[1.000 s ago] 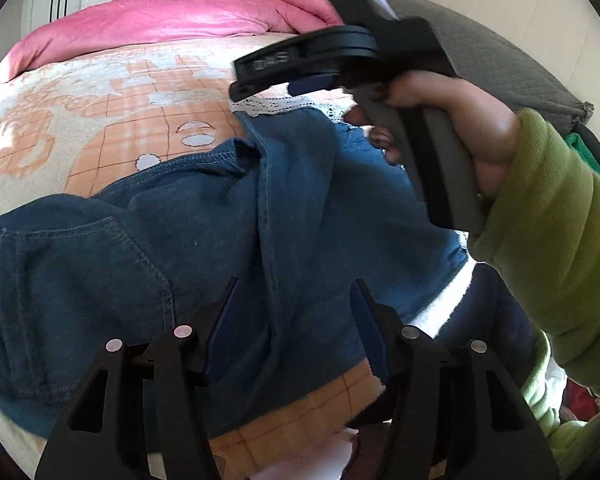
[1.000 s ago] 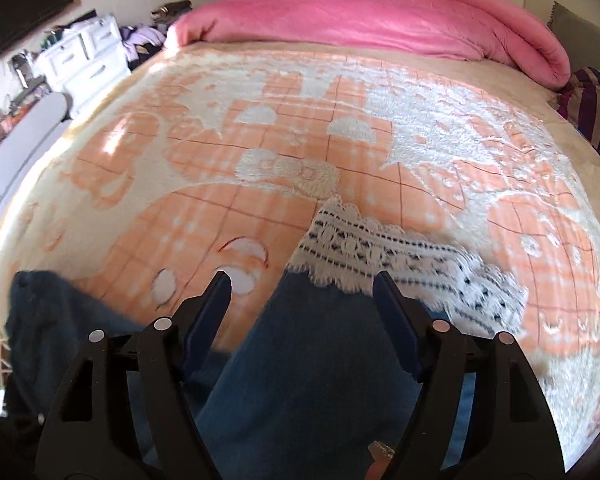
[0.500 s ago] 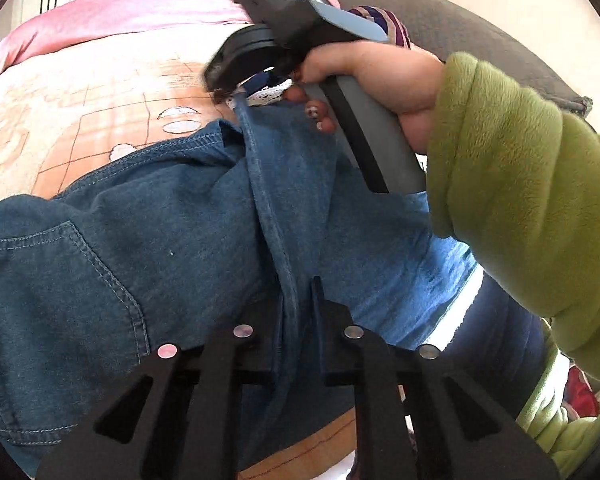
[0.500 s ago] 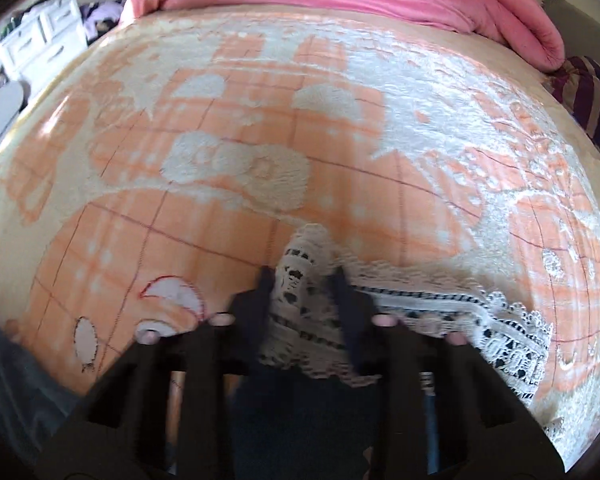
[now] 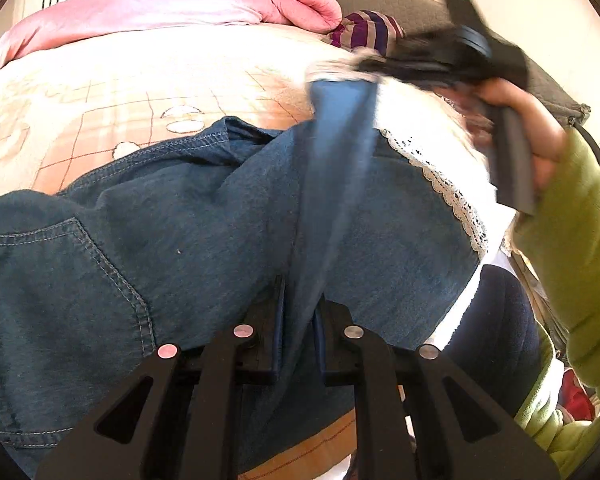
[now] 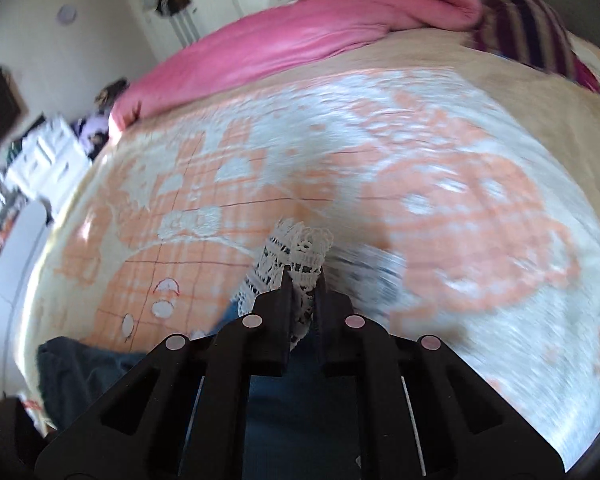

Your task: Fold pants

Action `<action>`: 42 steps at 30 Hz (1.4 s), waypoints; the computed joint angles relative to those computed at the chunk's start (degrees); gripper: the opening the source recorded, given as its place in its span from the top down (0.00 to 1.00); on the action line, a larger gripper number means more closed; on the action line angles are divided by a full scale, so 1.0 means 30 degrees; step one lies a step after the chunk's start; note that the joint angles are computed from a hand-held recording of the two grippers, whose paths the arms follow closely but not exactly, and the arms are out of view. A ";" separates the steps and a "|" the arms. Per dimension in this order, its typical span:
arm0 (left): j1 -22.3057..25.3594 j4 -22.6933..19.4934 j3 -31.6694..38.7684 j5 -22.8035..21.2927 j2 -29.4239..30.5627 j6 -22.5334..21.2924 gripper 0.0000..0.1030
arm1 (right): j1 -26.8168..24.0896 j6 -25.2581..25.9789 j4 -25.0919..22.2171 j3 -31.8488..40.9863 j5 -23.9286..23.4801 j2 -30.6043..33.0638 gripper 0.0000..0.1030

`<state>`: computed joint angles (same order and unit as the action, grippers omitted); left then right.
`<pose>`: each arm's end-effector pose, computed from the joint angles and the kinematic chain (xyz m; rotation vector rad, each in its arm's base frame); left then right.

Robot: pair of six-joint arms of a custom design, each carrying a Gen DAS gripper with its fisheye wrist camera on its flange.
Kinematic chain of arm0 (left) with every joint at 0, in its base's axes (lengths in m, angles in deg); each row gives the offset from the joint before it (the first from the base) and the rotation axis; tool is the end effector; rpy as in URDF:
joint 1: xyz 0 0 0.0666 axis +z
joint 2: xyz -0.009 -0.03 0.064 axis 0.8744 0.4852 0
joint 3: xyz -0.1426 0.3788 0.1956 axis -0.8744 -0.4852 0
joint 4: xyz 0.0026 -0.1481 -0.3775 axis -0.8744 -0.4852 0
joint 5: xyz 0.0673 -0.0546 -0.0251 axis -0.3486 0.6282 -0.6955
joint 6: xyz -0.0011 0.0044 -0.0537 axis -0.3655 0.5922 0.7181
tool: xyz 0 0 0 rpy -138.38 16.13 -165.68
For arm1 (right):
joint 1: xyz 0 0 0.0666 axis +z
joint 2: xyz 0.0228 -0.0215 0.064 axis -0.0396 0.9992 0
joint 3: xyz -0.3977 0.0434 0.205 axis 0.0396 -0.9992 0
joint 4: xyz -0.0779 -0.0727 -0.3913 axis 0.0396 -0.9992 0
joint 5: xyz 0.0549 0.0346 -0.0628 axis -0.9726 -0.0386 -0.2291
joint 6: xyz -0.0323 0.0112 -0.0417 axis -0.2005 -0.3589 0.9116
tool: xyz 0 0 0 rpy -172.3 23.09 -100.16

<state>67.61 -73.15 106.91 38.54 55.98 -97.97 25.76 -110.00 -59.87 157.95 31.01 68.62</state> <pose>0.3734 0.0215 0.3403 0.6583 2.4330 -0.6418 0.4734 0.2442 0.4083 0.2612 2.3872 0.3141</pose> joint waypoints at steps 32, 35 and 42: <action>0.0412 -0.0639 -0.0505 -0.0704 -0.1709 -0.2617 0.97 | 0.2710 -0.7866 0.0584 -0.9241 -0.1006 -0.8132 0.95; 0.0491 -0.0979 -0.0633 -0.0656 -0.1792 -0.3339 0.97 | 0.2878 -0.8106 0.0036 -0.9346 -0.1047 -0.8182 0.95; 0.0274 -0.0980 -0.0984 -0.1158 -0.1633 -0.3572 0.97 | 0.3426 -0.7903 -0.1785 -0.8792 0.0406 -0.7573 0.79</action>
